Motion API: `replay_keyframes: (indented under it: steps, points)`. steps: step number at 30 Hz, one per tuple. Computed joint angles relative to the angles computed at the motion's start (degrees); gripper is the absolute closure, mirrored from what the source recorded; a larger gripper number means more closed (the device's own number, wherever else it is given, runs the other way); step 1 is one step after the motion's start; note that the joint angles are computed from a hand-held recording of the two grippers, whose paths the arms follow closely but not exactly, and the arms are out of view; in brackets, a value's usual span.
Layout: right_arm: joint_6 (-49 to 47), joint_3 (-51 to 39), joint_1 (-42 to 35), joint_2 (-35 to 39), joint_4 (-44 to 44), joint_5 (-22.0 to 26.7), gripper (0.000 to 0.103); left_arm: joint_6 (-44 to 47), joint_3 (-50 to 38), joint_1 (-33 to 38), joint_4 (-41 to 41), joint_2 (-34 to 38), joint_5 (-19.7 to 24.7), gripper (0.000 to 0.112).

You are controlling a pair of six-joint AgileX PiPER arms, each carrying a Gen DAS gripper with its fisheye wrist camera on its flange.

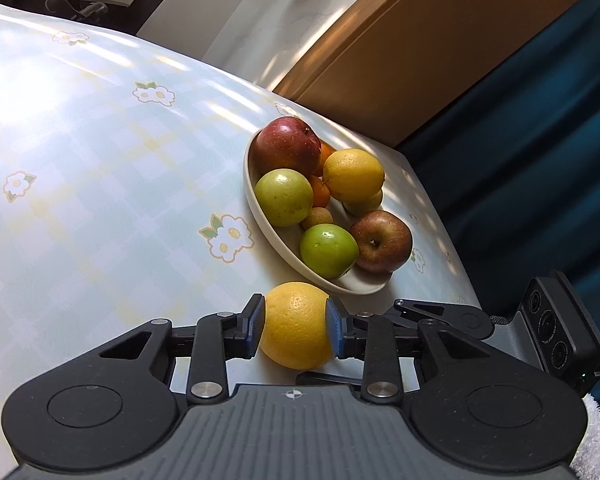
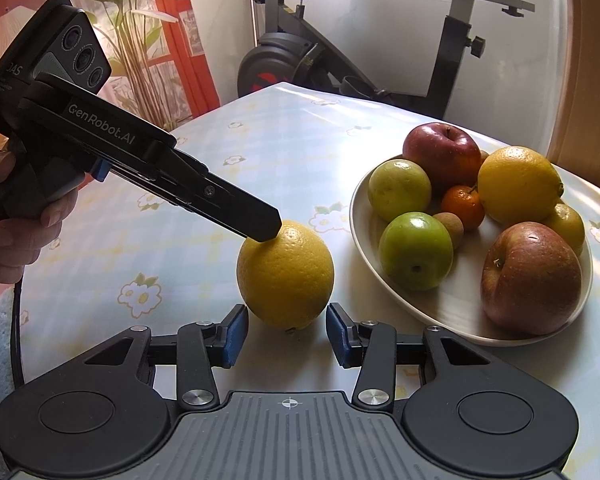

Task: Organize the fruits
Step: 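Close both grippers on the remaining lemon from either side, then carry the lemon with both grippers onto the plate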

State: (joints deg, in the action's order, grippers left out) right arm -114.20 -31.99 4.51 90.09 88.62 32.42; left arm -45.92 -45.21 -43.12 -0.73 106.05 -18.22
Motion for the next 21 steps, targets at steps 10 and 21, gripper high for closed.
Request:
replay_keyframes:
  steps: [10, 21]
  points:
    - [-1.96, 1.16, -1.29, -0.74, 0.95, 1.39, 0.065, 4.93, -0.91, -1.00, -4.34, 0.18, 1.02, 0.078]
    - [-1.28, 1.19, -5.91, -5.60, -0.77, 5.25, 0.066, 25.86, -4.14, -3.52, -23.85, -2.38, 3.45, 0.078]
